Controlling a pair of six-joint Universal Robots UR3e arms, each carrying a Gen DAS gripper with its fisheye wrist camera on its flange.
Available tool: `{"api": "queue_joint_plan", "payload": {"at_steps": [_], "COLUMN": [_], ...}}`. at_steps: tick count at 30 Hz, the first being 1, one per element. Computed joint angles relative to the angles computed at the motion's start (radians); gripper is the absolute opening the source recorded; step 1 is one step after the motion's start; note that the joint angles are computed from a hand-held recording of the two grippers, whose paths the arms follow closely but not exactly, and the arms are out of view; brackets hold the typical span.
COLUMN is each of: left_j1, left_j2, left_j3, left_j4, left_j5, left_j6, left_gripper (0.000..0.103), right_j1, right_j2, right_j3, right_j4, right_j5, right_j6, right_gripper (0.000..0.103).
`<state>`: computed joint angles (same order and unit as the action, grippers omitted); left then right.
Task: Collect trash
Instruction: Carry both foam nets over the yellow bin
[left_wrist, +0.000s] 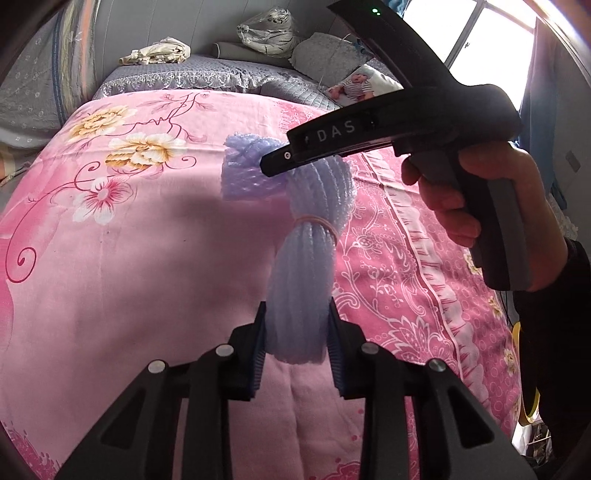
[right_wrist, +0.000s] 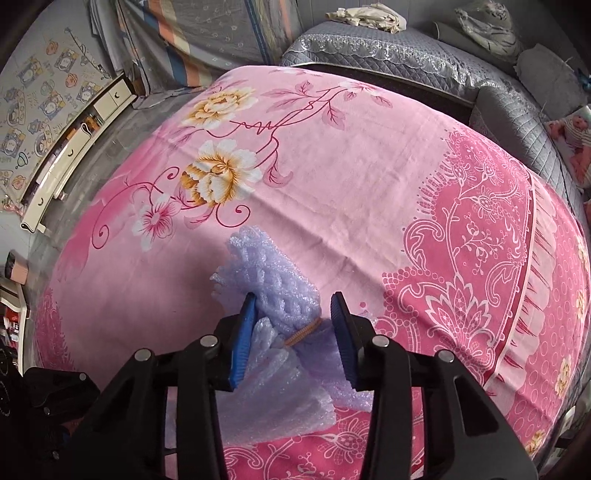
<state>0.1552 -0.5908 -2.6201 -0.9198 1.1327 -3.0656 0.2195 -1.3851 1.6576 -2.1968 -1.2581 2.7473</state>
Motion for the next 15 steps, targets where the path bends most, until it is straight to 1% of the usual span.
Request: {"api": "queue_joint_plan", "payload": {"at_steps": [4, 7, 8, 11, 12, 15], "left_j1": [-0.053, -0.104, -0.136, -0.275, -0.324, -0.479], "left_j2": [0.026, 0.024, 0.007, -0.097, -0.132, -0.253], "left_j3": [0.036, 0.058, 0.066, 0.097, 0.111, 0.166], "left_j4": [-0.018, -0.006, 0.017, 0.143, 0.181, 0.291], "left_j5": [0.030, 0.052, 0.067, 0.144, 0.172, 0.256], "left_j6": [-0.038, -0.074, -0.096, -0.183, -0.211, -0.289], "left_gripper": [0.027, 0.027, 0.027, 0.027, 0.027, 0.027], "right_j1": [-0.051, -0.112, -0.137, -0.233, -0.265, -0.389], "right_j2": [-0.087, -0.184, -0.216, -0.335, -0.371, -0.505], "right_j3": [0.036, 0.089, 0.105, 0.161, 0.174, 0.217], "right_j4": [0.044, 0.084, 0.102, 0.173, 0.200, 0.319], "right_j5": [0.055, 0.102, 0.121, 0.177, 0.195, 0.253], "right_j6": [-0.010, -0.036, -0.048, -0.095, -0.111, -0.196], "right_gripper": [0.038, 0.038, 0.038, 0.038, 0.034, 0.033]}}
